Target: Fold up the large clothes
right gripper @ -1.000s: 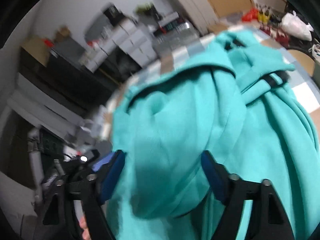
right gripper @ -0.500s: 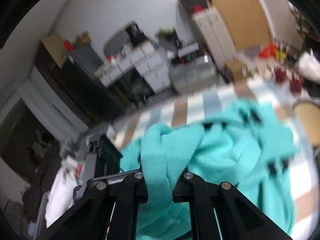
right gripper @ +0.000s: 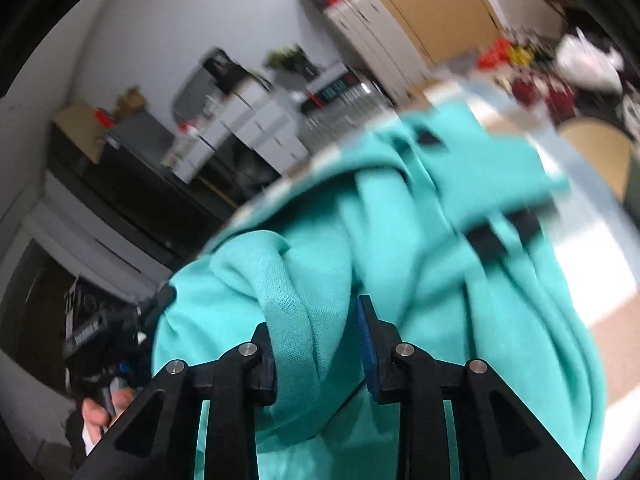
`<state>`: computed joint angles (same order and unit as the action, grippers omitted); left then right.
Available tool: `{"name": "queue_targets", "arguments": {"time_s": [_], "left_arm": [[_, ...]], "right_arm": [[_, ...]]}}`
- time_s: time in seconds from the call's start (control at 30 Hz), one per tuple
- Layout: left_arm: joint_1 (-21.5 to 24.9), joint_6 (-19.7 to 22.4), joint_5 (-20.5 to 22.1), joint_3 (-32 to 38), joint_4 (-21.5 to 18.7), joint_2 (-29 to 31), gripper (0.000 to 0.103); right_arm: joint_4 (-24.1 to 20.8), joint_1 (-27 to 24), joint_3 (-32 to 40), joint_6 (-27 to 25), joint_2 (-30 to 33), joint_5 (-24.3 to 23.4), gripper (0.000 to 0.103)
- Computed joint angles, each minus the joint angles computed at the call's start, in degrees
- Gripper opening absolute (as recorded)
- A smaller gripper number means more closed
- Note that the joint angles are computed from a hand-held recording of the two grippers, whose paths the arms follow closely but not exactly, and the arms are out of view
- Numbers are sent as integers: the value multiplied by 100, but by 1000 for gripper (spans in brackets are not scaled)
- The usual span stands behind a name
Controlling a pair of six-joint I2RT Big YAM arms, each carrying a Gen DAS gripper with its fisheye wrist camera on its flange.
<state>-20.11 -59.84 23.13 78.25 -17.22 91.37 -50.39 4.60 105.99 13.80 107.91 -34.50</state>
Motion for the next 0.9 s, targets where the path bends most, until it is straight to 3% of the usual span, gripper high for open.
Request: {"name": "queue_targets", "arguments": {"time_s": [0.03,0.13,0.2,0.23,0.27,0.33,0.37,0.43,0.5,0.57,0.63,0.67,0.7,0.73,0.77,0.8,0.83,0.9], "left_arm": [[-50,240,-136,130,-551,-62,4],[-199,655,-764,243,-1207,-447,4],[-319,721,-1203,221,-1166,-725,4],[-370,754,-1304,272,-1204,-761,12],[-413,789,-1385,412,-1307,-705,22],[-529,723,-1451,689,-1450,-540,92],[-575,683,-1507,891,-1622,-363,95],[-596,651,-1478,889,-1674,-105,95],[-457,517,-972,941,-1562,343,95],[-367,123,-509,877,-1287,605,95],[-342,-49,-470,864,-1004,729,93],[-341,93,-531,1022,-1158,836,86],[-348,327,-572,1197,-1394,932,48],[-333,503,-504,1300,-1475,1011,13],[-304,554,-408,1319,-1407,1036,13],[-271,465,-445,1279,-1231,1026,11],[-242,424,-398,1241,-1052,1011,9],[-245,438,-542,1013,-508,825,8]], "right_arm": [[-298,3,62,-72,45,32,29],[-357,-31,-211,-88,-164,267,38],[-469,-39,-331,-222,-310,489,40],[-586,-42,-370,-375,-366,493,40],[-671,-33,-344,-463,-373,531,40],[-667,-36,-448,-550,-549,640,40],[-576,-39,-493,-534,-608,651,40],[-452,-43,-474,-561,-766,677,40],[-438,-28,-342,-605,-758,672,40],[-515,38,-156,-677,-670,824,55],[-716,149,145,-818,-425,1071,58],[-806,204,293,-860,-282,1119,58],[-1075,257,579,-976,-38,1124,58],[-1281,299,804,-1057,169,1142,49],[-1458,326,1027,-1127,343,1135,28],[-1831,357,1490,-1275,645,1054,17],[-2035,393,1809,-1380,824,1073,11],[-1849,470,2161,-1585,924,1347,10]]}}
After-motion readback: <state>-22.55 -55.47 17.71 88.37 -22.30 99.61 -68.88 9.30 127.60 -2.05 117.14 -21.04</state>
